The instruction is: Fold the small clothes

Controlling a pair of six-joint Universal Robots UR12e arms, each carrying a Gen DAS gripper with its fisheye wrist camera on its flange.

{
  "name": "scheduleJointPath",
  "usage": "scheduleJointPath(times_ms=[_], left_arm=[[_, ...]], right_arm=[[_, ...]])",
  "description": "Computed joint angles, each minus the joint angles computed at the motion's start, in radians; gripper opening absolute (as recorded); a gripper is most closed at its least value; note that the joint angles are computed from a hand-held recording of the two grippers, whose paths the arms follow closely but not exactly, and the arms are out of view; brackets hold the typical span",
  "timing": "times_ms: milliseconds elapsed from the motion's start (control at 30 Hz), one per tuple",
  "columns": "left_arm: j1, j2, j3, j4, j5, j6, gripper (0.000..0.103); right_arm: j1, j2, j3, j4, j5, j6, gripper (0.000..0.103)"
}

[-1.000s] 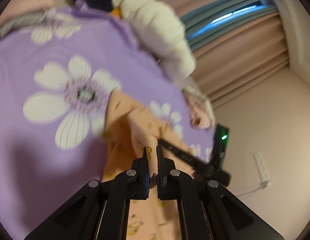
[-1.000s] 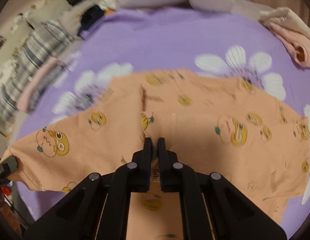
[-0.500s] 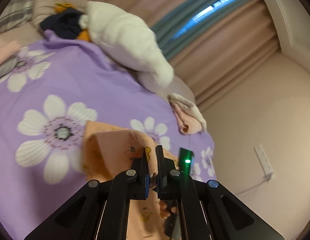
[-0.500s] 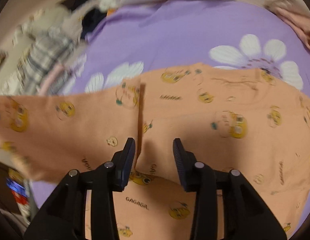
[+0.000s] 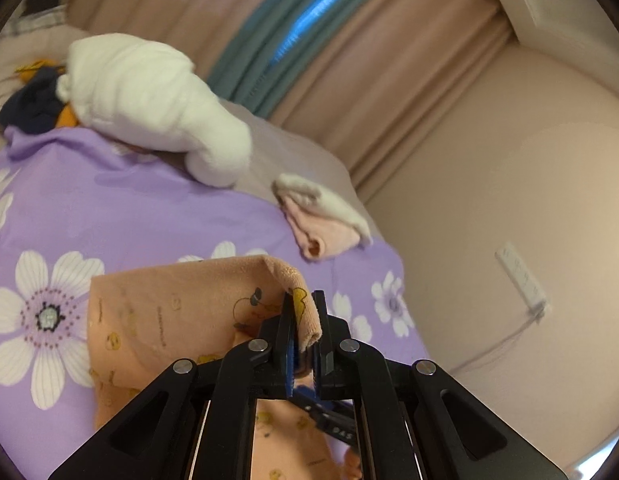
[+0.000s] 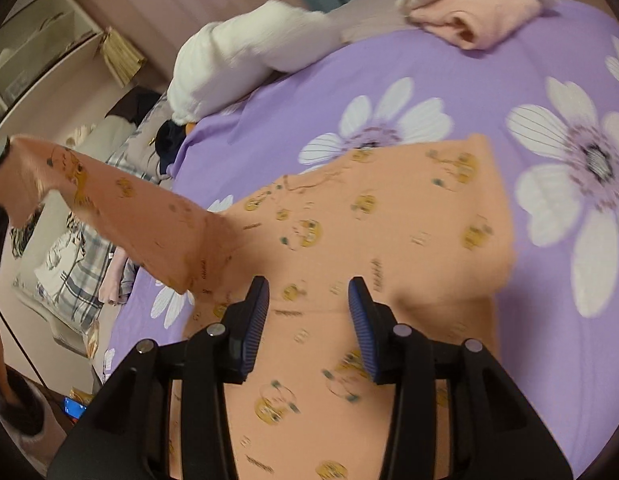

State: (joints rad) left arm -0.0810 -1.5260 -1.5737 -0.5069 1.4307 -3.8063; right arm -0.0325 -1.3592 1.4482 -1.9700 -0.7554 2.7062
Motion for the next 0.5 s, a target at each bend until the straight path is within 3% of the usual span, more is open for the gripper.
scheduleJointPath(times_ms=[200,433,500], left_arm=[[-0.054,-0.117,0.136,-0.266,0.061,0.089,0.002],[-0.084,-0.248,0.217,-0.433,0.052,0.072,0.002],[-0.088,-0.278,0.246,-0.463,0.016,0.059,0.002]], right_arm=[[-0.046,-0.012,0.035,-0.03,0.046,0.04,0.042],[-0.079,-0.026,0.063,-0.055,0.04,0.07,0.043],[-0.093,-0.028,0.07,-0.069,0.044,0.087,0.045]])
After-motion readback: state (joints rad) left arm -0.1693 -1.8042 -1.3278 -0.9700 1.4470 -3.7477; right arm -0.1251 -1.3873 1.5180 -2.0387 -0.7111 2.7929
